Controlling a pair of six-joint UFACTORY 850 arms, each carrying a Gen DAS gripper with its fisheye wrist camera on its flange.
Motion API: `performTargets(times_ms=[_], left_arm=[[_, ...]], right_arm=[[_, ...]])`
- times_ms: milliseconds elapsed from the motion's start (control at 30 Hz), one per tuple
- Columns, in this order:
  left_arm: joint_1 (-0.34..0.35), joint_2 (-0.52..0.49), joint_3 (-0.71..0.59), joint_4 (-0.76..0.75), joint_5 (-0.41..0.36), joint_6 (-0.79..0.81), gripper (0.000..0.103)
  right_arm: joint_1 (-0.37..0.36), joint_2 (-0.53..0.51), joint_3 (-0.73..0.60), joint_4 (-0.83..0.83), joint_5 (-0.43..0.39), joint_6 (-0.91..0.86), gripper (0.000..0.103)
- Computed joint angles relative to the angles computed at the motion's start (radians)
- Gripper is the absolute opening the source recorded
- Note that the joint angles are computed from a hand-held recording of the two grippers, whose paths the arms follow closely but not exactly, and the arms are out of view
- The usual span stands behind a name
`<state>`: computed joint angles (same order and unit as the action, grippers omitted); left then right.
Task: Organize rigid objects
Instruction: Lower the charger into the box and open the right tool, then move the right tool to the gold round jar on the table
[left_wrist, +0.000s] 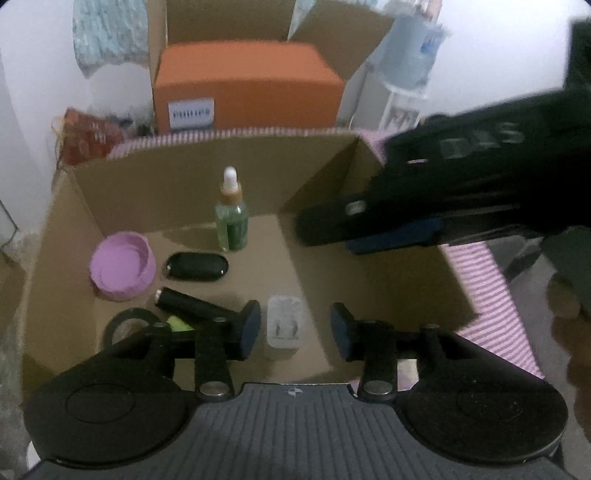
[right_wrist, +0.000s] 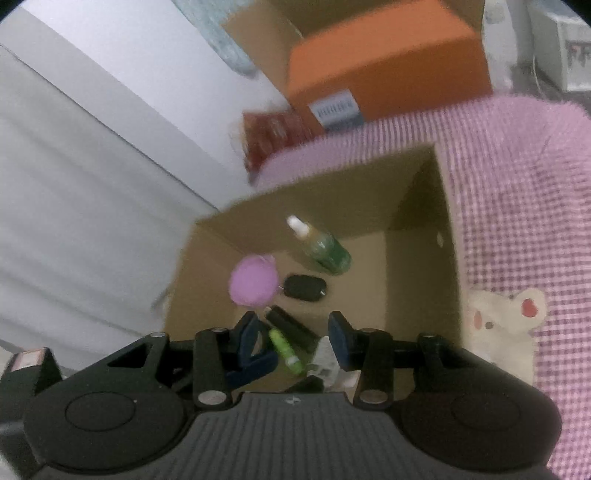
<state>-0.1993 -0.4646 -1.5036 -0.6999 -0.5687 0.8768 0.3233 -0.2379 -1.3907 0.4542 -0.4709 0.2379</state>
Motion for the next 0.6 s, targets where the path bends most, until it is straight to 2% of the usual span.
performTargets(times_ms=[133,233,367,433,600], left_arm=[[0.036,0.091,0.094,-0.174,0.005,0.172,0.045],[0.068,0.183,0.199,-0.299,0.040,0.328,0.045],[0.123,0.276,0.312,-0.389,0.046,0.453,0.046],[0.152,0.306,0.357,-0.401,0.041,0.479,0.046],[0.186,0.349,0.453,-0.418,0.071,0.529,0.046]], right_arm=[[0.028,0.144,0.125,-0.025,0.109,0.039,0.045],[0.057,0.235,0.208,-0.065,0.168,0.096,0.045],[0.102,0.327,0.314,-0.074,0.232,0.141,0.046],[0.116,0.352,0.356,0.018,0.245,0.088,0.046],[0.156,0.360,0.419,0.395,0.262,-0.203,0.046]])
